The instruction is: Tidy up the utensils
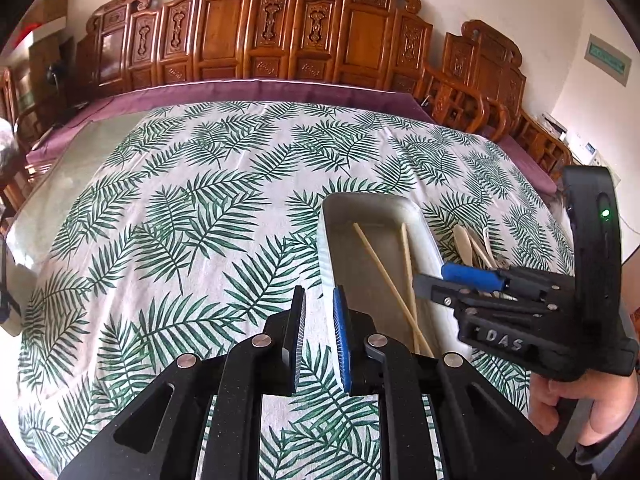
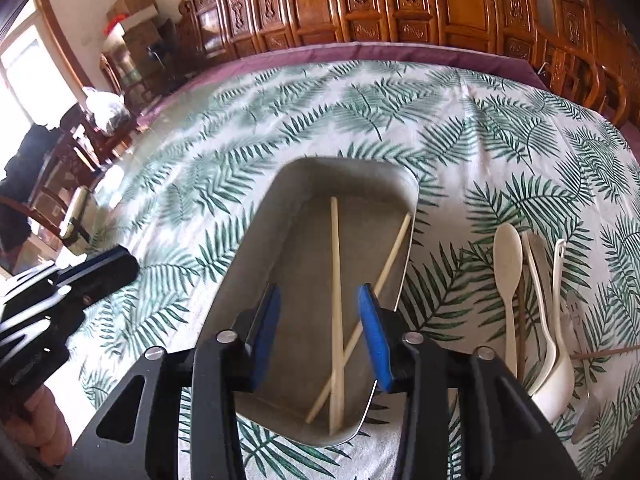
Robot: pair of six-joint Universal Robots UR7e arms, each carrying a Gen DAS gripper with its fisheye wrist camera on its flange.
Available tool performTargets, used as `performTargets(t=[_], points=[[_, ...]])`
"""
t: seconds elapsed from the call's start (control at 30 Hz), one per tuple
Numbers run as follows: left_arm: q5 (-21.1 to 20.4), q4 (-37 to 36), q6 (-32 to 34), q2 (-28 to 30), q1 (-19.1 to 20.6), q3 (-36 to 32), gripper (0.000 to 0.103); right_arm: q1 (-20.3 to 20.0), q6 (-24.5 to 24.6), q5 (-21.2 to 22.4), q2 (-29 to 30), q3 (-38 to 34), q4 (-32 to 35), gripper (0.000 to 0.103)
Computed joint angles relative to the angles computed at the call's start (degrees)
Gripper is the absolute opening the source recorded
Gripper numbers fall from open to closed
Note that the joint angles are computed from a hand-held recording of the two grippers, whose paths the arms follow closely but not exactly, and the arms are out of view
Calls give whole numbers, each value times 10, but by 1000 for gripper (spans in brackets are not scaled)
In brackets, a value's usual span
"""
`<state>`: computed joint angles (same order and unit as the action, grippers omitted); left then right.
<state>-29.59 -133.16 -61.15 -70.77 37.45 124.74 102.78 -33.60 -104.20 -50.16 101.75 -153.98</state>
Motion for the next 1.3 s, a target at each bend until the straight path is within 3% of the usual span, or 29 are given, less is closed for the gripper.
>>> performTargets(t=[0.23,0.6,0.93,1.3], points=[[-3,7,-3,16,-14,-11,16,-12,-38,24,-58,19,0,44],[-16,-48,49,84,-31,-55,45,-74,-105,11,-154,36,0,42],[-47,-88,96,153,-32,-101,47,-134,-131,-21,-167,27,10,38],[-69,-86,101,183,-29,-118,48,-156,-138,-42,-146,22,8,36]])
